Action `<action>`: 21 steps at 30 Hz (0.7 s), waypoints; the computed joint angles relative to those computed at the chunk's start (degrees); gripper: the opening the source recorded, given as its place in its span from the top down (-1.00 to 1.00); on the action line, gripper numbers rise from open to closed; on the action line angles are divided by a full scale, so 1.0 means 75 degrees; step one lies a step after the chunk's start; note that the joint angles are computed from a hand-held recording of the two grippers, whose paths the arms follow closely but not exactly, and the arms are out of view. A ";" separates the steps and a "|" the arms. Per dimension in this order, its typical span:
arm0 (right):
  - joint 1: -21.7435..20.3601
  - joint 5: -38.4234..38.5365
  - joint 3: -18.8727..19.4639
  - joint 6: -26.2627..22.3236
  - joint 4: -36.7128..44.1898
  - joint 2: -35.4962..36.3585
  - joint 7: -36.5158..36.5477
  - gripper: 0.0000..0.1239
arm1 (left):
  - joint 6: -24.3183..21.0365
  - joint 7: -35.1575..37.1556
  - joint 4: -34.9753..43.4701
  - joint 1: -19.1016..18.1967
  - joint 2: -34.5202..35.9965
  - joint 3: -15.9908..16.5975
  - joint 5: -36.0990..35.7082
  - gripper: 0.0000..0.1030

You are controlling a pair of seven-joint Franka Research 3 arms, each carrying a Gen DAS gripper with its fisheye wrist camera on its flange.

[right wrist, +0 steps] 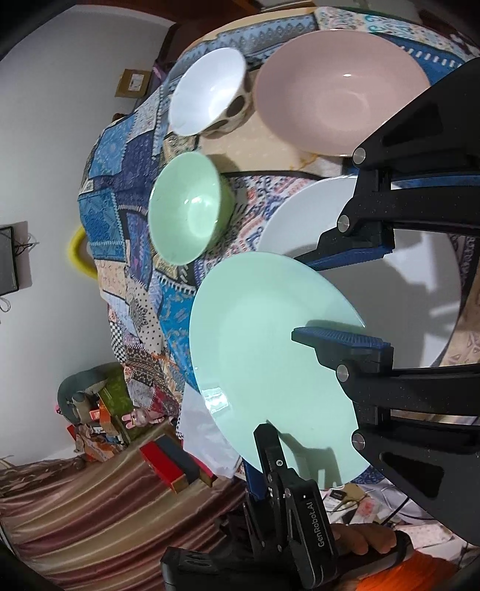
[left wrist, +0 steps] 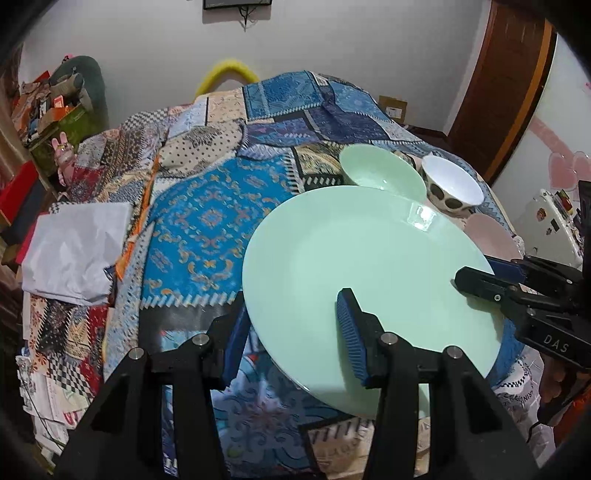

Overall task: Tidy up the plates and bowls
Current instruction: 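Carry the mint green plate over the white plate with the left gripper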

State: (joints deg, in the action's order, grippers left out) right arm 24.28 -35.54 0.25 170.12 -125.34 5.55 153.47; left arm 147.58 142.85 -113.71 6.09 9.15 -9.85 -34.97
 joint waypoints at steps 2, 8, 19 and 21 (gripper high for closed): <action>0.0000 -0.0064 -0.0021 0.0054 -0.0154 -0.0064 0.0151 0.54 | 0.0015 -0.0016 -0.0099 -0.0027 -0.0029 -0.0020 0.0002 0.08; -0.0120 -0.0027 0.0031 0.0211 -0.0561 -0.0214 0.0376 0.54 | 0.0165 0.0017 -0.0384 -0.0144 -0.0095 -0.0053 0.0050 0.08; -0.0310 0.0119 0.0124 0.0460 -0.1064 -0.0310 0.0573 0.54 | 0.0284 -0.0063 -0.0665 -0.0306 -0.0032 -0.0119 0.0209 0.08; -0.0332 0.0183 0.0127 0.0491 -0.1135 -0.0326 0.0557 0.54 | 0.0322 -0.0080 -0.0718 -0.0324 -0.0025 -0.0141 0.0251 0.08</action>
